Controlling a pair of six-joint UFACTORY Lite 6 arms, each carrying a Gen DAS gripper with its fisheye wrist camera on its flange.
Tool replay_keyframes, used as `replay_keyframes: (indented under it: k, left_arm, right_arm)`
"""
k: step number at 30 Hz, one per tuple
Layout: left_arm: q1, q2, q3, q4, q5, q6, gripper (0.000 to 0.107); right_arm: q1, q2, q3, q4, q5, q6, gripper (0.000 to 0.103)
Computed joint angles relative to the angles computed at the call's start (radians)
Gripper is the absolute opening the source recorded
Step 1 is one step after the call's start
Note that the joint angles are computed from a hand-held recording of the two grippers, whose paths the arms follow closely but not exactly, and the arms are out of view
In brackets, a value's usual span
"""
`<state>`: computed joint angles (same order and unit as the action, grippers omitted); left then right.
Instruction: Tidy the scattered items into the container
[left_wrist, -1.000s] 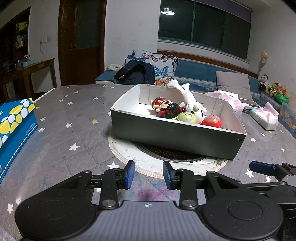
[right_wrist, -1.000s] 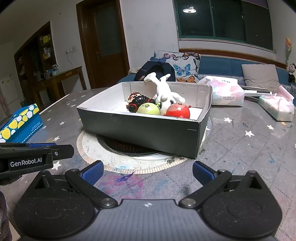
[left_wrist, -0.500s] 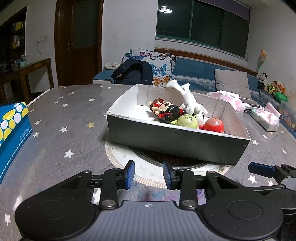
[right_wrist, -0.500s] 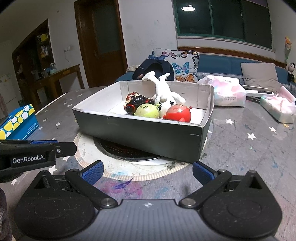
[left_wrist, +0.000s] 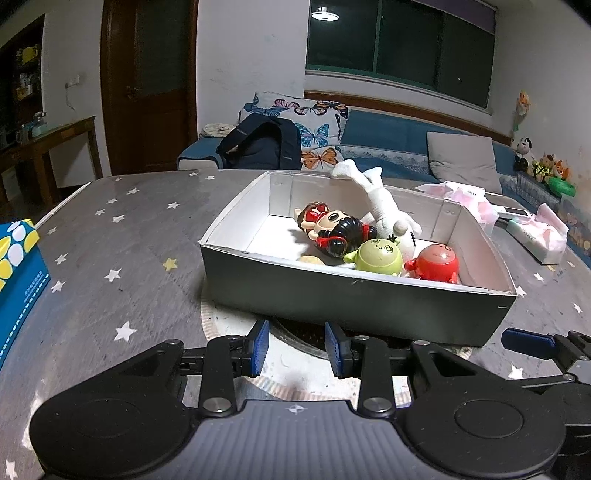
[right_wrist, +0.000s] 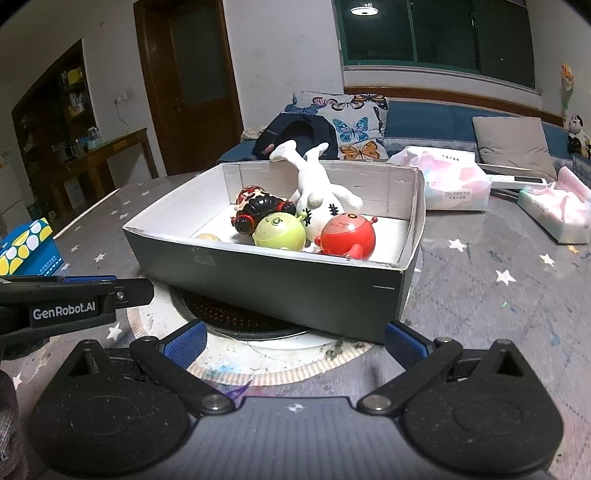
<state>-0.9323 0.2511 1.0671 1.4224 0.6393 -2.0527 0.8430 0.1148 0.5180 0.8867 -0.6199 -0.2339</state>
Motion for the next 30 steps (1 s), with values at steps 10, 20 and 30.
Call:
replay_keyframes:
  k: [10,20,30]
  left_arm:
    - [0.036,0.051,0.058,-0.022,-0.015,0.051,0.036]
    - [0.056,0.092,0.108,-0.031,-0.015,0.078,0.035]
    - [0.060,0.096,0.117,-0.042,-0.024,0.083,0.032]
  right_arm:
    - [-0.038,0.040,0.040,-0.019,0.026,0.002,0.103]
    - [-0.056,0.054,0.055,-0.039,0.042,0.006,0.103]
    - [-0.056,0.056,0.056,-0.047,0.042,0.011,0.103]
